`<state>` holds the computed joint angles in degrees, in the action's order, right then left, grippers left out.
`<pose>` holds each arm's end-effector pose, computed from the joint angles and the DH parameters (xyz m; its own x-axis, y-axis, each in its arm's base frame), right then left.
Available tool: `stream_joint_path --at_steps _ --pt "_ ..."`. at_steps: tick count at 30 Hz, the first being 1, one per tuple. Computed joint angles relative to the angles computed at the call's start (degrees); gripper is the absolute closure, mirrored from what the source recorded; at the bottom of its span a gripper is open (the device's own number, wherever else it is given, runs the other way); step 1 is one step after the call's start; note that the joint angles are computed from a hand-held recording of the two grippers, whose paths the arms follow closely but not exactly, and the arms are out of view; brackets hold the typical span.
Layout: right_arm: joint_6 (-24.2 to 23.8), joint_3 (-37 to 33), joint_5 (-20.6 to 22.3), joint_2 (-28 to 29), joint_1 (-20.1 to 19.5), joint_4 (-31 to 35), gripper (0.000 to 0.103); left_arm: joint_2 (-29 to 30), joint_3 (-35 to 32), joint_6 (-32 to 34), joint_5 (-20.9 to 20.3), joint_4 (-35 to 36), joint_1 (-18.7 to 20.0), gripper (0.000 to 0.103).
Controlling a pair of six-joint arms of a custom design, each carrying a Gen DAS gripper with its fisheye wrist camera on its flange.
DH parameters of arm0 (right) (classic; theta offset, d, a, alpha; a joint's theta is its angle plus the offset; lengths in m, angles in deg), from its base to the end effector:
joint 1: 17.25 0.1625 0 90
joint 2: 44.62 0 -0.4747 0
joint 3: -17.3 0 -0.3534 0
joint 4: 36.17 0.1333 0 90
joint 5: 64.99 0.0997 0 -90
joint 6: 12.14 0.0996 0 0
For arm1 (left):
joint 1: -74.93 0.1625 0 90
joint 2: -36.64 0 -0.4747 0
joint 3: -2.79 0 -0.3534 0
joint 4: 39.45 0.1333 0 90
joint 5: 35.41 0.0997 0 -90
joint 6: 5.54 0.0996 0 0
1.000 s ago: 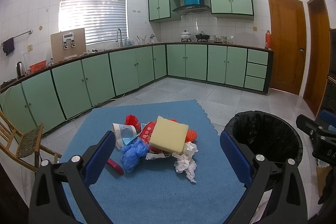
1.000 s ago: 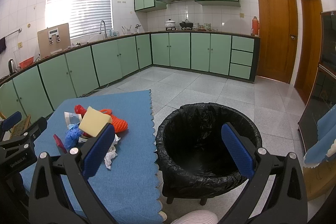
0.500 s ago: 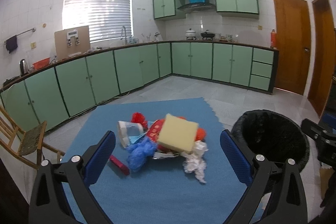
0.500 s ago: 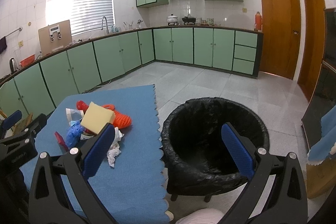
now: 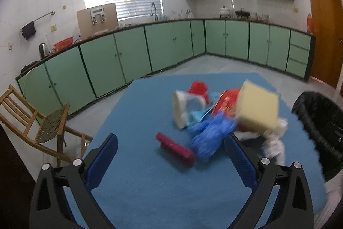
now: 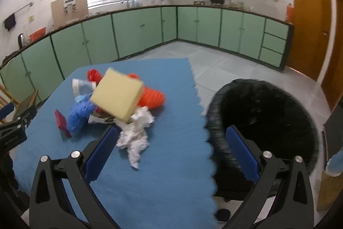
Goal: Collect trash
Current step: 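Grasp the red scrub pad with the left tool while the right tool grasps white tissue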
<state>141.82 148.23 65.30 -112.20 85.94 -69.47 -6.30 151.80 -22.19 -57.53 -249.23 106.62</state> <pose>0.1482 -0.3303 0.1611 -0.7319 0.1192 0.6709 -0.4848 0.6009 -0.6356 -0.1839 -0.3787 0.1335 -0.6054 0.0502 -0.7944 0.6818 0.5477 -0.4849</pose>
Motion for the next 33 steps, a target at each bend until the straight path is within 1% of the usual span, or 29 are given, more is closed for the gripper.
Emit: stream_joint_path --at_steps 2,5,6,8,9,10,14,17,21,25,27,28,29,31,33 --pt "0.0 -0.8 -1.8 2.5 -1.1 -1.0 0.005 1.5 0.2 1.8 0.1 -3.0 1.4 0.006" --pt "0.0 -2.6 -2.7 5.7 -2.0 -1.1 0.009 2.6 -0.3 2.0 -0.5 -3.7 3.0 0.006" --pt "0.1 -3.1 -3.0 6.3 -2.4 -0.7 0.010 3.2 -0.6 2.7 -0.9 -5.1 3.6 0.006" --pt "0.2 -4.2 -3.4 7.4 -3.0 0.6 0.015 4.2 -1.3 4.0 -1.4 -6.5 4.6 0.006" --pt "0.2 -5.0 -3.4 8.1 -3.3 1.6 0.020 4.5 -1.6 4.5 -1.7 -6.8 5.0 0.006" --pt "0.4 -5.5 -3.4 8.5 -3.6 2.5 0.022 4.9 -1.9 5.2 -2.0 -7.7 5.5 0.006" --pt "0.5 -5.7 -2.8 8.8 -4.1 2.3 0.022 6.0 -3.6 7.4 -3.6 -9.0 7.3 0.006" --pt "0.3 -6.0 -2.4 8.7 -4.5 2.6 0.022 6.9 -5.6 9.3 -4.0 -9.2 8.7 0.007" --pt "0.1 -6.6 -2.1 9.2 -4.9 3.0 0.022 6.8 -7.7 9.3 -3.6 -8.3 10.5 0.009" --pt "0.1 -7.2 -2.2 10.0 -4.8 3.6 0.022 6.3 -7.5 8.7 -3.7 -8.0 11.4 0.009" --pt "-0.2 -7.6 -2.3 10.5 -4.9 3.6 0.022 6.0 -7.4 8.0 -3.8 -5.7 11.9 0.012" --pt "-0.2 -7.9 -2.4 10.8 -5.0 3.7 0.022 5.7 -7.5 7.7 -4.6 -4.5 12.4 0.016" --pt "0.0 -8.2 -2.6 11.1 -5.1 4.1 0.022 5.2 -7.5 7.9 -6.6 -4.5 13.1 0.017" --pt "0.3 -8.6 -2.6 11.7 -5.2 4.5 0.022 5.0 -7.4 8.9 -8.7 -6.2 13.8 0.019" --pt "0.4 -9.2 -2.2 12.6 -5.3 5.1 0.022 4.4 -8.0 10.1 -11.0 -5.7 14.5 0.024"
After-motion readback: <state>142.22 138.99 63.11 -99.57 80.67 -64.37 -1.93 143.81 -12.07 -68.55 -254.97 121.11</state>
